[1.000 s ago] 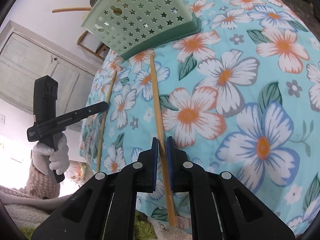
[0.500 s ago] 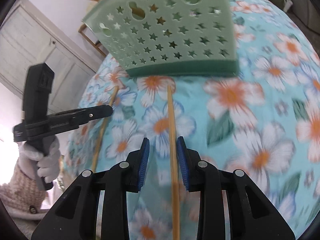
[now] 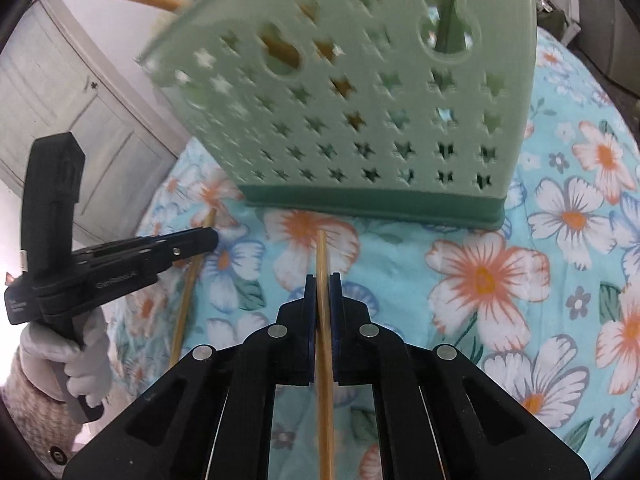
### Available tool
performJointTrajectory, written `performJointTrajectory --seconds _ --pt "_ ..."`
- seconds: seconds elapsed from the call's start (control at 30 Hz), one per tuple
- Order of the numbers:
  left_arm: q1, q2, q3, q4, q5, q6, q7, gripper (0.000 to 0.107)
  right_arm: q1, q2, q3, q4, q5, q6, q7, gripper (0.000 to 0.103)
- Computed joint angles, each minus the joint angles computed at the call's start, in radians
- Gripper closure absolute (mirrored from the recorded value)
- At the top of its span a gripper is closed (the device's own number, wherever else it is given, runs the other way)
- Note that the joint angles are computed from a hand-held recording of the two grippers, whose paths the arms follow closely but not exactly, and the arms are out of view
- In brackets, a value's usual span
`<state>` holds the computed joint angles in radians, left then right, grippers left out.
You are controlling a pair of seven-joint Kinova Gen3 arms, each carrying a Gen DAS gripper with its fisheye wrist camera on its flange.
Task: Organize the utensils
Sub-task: 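Raise both held chopsticks upright above the green holder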
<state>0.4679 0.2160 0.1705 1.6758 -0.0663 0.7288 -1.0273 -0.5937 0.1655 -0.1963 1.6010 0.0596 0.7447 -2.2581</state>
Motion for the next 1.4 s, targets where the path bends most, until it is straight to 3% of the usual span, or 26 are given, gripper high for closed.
performJointTrajectory --seconds 0.23,0.47,0.63,0.9,1.13,1.3,1.4 --pt "-0.044 -0.143 0.027 0.063 0.051 -0.067 -0.022 0.101 -0.022 -0.11 -0.019 0.02 0.084 -0.029 -0.072 0.099" --pt "-0.038 -0.288 0.076 0.133 -0.059 -0.242 0.069 0.102 0.017 -0.237 -0.088 0.068 0.239 -0.124 -0.211 0.099" --pt "-0.072 -0.336 0.135 0.144 -0.118 -0.289 0.116 0.102 0.074 -0.298 -0.165 0.093 0.352 -0.143 -0.319 0.099" --pt "-0.118 -0.388 0.207 0.103 -0.169 -0.302 0.135 0.102 0.165 -0.39 -0.206 0.159 0.337 -0.196 -0.364 0.099" --pt "-0.166 -0.412 0.255 0.046 -0.189 -0.383 0.103 0.102 0.257 -0.476 -0.198 0.211 0.231 -0.262 -0.322 0.099" --pt "-0.301 -0.389 0.396 -0.012 -0.326 -0.412 0.196 0.102 0.319 -0.502 -0.216 0.221 0.165 -0.282 -0.284 0.099" --pt "-0.32 -0.356 0.417 -0.043 -0.377 -0.446 0.239 0.102 0.335 -0.508 -0.214 0.223 0.134 -0.283 -0.252 0.099"
